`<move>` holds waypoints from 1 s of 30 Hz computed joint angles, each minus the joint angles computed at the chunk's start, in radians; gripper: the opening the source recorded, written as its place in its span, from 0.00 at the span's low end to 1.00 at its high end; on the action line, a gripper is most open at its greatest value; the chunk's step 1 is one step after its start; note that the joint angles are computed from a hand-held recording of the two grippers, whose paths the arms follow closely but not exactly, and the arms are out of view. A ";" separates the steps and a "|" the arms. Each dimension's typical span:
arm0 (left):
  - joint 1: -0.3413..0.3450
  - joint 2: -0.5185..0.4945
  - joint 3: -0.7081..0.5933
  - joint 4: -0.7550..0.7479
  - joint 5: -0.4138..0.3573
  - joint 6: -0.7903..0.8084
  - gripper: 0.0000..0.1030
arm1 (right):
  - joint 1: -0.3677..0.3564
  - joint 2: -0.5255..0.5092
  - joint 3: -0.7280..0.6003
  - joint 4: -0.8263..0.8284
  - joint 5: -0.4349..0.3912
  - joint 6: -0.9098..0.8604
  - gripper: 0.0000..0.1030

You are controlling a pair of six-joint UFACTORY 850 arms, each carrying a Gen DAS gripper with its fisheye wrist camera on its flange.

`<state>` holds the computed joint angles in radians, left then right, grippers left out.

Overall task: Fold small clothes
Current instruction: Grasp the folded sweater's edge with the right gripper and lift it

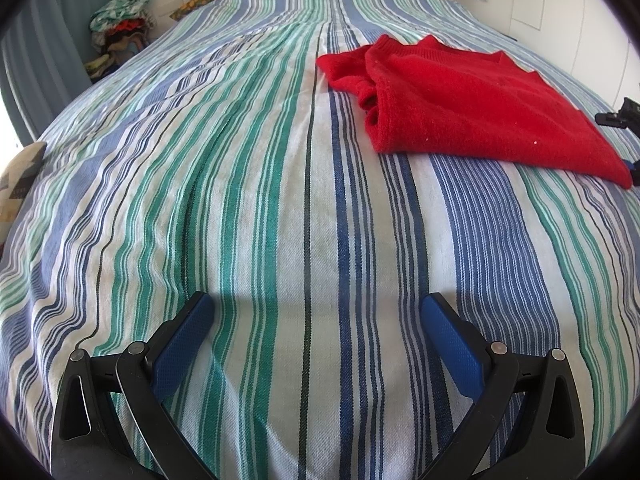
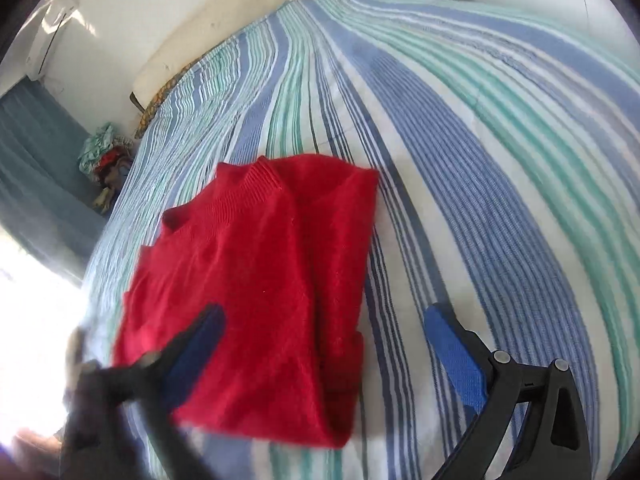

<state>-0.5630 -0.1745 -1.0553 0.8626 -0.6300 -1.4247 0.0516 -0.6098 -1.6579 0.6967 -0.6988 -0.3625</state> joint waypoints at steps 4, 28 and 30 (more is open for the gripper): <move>0.000 0.000 0.000 0.001 0.001 -0.001 1.00 | 0.022 -0.080 -0.078 0.008 -0.094 0.059 0.12; 0.007 -0.009 -0.010 -0.005 0.009 0.007 1.00 | 0.388 -0.312 -0.538 0.175 -0.410 -0.007 0.70; 0.008 -0.011 -0.013 -0.007 0.006 0.010 1.00 | 0.358 -0.288 -0.496 0.321 -0.434 -0.083 0.71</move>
<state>-0.5553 -0.1857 -1.0684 0.8560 -0.6239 -1.4146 0.4098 -0.8975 -2.1535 1.0175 -1.1324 -0.4457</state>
